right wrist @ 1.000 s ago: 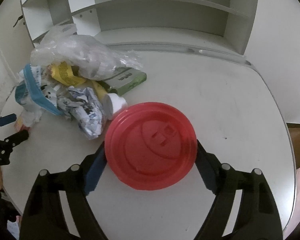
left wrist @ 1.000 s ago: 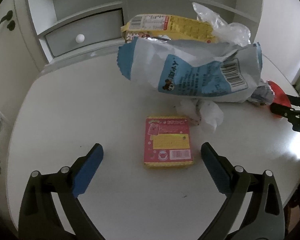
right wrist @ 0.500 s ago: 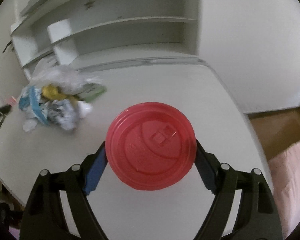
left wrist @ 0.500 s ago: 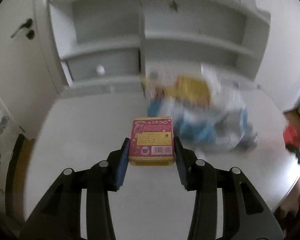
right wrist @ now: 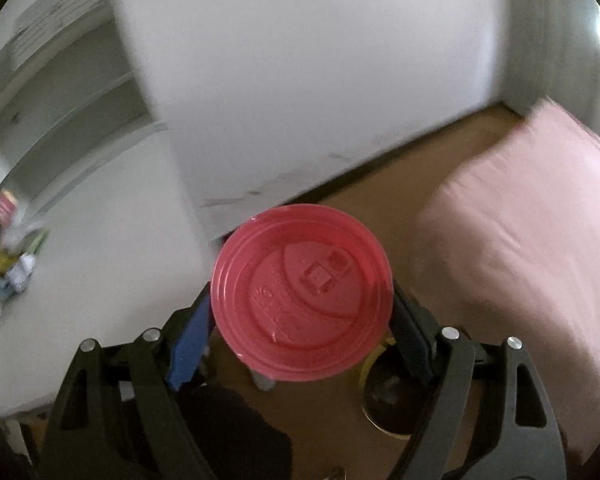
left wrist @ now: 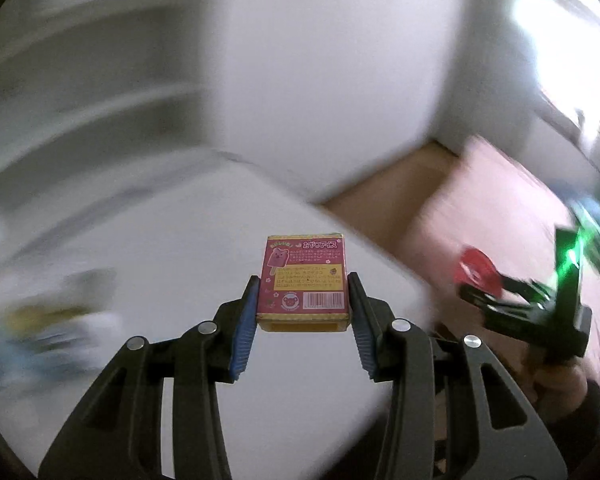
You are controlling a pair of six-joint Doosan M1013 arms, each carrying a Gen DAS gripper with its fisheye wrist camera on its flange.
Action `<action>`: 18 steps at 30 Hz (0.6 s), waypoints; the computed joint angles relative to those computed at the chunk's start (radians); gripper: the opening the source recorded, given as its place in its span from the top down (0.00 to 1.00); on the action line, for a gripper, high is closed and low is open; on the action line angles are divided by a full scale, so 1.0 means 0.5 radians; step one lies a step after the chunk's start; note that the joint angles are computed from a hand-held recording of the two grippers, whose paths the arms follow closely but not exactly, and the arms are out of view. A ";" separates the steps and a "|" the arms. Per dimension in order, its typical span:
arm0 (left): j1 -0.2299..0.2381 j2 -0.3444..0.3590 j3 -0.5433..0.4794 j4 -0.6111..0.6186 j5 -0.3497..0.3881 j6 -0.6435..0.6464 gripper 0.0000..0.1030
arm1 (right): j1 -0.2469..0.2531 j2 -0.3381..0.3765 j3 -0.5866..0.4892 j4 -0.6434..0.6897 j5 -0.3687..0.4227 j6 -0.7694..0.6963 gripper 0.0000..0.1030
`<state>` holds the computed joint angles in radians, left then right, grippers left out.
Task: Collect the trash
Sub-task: 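Carry the lid and box over the bin and open both tools to drop them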
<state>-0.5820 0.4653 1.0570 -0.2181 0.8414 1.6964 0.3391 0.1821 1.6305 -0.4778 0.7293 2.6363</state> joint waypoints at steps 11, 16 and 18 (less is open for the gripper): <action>-0.361 0.711 -0.863 -0.179 0.913 0.589 0.59 | -0.292 -0.239 0.488 0.170 0.129 0.450 0.23; -0.418 0.890 -1.085 -0.198 1.090 0.563 0.59 | -0.372 -0.250 0.572 0.309 0.084 0.445 0.23; -0.422 0.944 -1.182 -0.198 1.161 0.575 0.59 | -0.383 -0.252 0.588 0.330 0.079 0.434 0.23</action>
<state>-0.7931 0.9374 0.4661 -0.3174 1.4218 1.9841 0.1474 0.0564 1.9246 -0.3127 0.7686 2.8533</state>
